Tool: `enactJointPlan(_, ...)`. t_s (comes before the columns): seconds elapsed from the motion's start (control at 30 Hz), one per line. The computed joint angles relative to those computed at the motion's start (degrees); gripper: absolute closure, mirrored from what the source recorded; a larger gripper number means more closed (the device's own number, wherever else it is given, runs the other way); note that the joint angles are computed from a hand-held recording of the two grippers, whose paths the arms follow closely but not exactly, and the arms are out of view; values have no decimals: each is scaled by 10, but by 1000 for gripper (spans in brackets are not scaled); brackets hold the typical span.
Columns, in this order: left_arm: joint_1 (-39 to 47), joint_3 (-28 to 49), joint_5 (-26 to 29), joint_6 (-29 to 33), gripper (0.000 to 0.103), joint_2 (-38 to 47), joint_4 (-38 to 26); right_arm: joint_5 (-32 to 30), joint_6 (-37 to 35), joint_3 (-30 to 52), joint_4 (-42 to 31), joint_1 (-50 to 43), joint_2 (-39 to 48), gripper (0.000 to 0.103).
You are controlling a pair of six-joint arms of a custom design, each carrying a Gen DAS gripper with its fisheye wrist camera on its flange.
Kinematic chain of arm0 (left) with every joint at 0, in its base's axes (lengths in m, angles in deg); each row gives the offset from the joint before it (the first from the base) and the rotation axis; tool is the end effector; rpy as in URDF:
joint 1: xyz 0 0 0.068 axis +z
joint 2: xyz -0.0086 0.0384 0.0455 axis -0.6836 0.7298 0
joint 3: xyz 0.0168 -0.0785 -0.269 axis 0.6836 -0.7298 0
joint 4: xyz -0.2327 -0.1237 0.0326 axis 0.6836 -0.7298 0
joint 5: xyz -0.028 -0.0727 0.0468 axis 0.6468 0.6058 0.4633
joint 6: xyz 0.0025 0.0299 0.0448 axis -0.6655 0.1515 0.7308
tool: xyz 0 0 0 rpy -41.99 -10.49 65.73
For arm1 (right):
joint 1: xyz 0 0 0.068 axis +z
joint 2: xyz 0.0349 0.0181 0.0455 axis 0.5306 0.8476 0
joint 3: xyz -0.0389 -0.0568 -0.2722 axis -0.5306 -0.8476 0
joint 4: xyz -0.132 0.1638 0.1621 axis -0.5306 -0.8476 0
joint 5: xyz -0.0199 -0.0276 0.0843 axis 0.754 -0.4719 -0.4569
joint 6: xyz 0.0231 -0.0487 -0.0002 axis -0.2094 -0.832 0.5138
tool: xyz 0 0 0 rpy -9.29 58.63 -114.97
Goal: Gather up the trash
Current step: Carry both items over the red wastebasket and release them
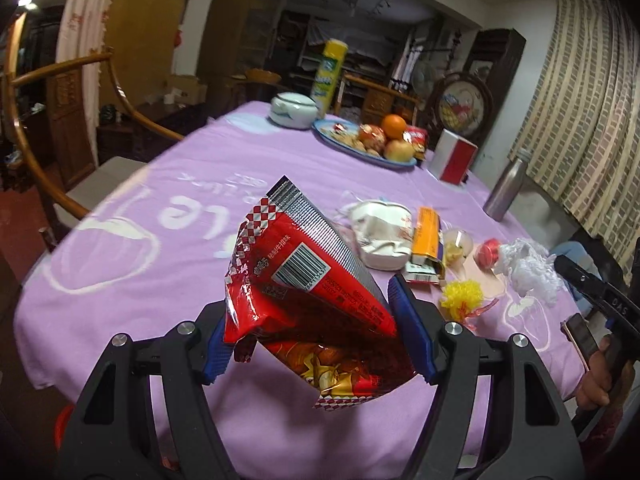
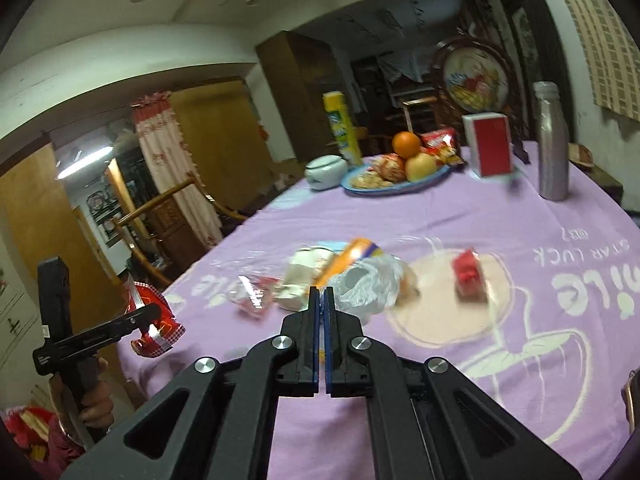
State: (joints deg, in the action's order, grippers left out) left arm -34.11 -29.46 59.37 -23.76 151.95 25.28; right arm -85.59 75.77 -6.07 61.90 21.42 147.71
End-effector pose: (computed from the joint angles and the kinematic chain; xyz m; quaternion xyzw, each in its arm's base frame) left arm 0.2657 0.0270 0.2653 0.0514 0.8831 -0.1470 0.4427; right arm 0.2179 -0.0224 0.2368 0.0331 0.8411 0.2367 0.4853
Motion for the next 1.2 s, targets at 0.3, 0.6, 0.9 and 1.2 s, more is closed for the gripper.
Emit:
enactJointPlan(0.3,202,-21,74,95,34,-69,-87,39,11,37,-35,135,-36,101)
enactJointPlan(0.6,397,-15,65,305,34,33,-164,139,36,113,-41,349,43,101)
enactJointPlan(0.9,457,-44,-22,354,8,145,-50,189,44,238,-68,535,194,101)
enactJointPlan(1.2,543,-8,8,313,7,185,19,168,26,410,-132,643,381,101)
